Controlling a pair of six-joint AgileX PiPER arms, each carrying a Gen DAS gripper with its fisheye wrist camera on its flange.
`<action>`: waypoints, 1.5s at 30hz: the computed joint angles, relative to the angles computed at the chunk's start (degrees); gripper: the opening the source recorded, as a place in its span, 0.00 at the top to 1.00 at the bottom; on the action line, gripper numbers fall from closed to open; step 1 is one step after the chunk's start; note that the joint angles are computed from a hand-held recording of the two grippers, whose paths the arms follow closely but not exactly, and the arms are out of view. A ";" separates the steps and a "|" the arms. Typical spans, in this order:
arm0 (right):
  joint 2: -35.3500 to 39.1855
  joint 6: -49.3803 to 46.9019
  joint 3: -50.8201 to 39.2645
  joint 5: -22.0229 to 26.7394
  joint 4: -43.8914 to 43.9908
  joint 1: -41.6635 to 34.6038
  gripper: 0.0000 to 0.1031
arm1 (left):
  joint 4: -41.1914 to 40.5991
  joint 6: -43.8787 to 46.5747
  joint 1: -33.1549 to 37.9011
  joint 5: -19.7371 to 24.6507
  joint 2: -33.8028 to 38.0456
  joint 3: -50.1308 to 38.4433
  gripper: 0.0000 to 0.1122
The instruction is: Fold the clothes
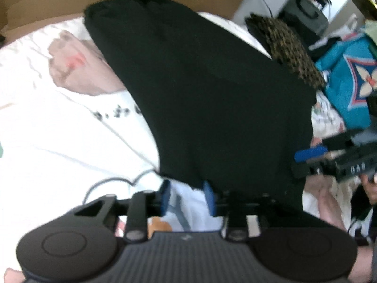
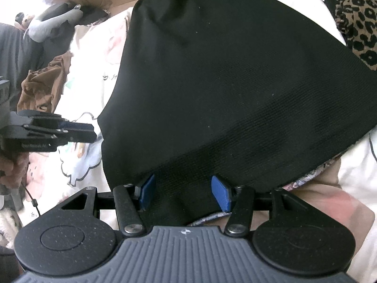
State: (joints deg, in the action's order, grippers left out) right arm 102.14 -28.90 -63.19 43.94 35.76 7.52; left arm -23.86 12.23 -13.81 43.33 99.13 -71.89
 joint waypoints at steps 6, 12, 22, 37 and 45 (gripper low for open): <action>-0.36 -0.11 -0.43 1.27 -0.43 -0.56 0.42 | -4.04 -0.12 2.96 -2.99 2.65 -1.13 0.59; -0.13 0.07 -0.57 1.52 -0.81 -0.46 0.42 | -16.14 3.15 6.64 -0.67 9.18 -4.49 0.59; -0.04 -0.10 -0.71 1.72 0.05 -1.82 0.42 | -23.91 3.39 7.67 1.15 10.16 -2.42 0.59; -1.49 -2.07 1.29 1.56 2.41 -3.71 0.42 | -43.98 11.82 9.46 7.00 8.71 6.84 0.59; -2.44 -2.30 2.08 0.82 2.53 -4.06 0.42 | -47.02 13.35 6.56 7.41 9.83 6.81 0.57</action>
State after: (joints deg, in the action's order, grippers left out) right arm 99.69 -31.20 -61.11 44.75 38.29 3.46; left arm -70.89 25.58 -7.25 50.74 108.97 -65.08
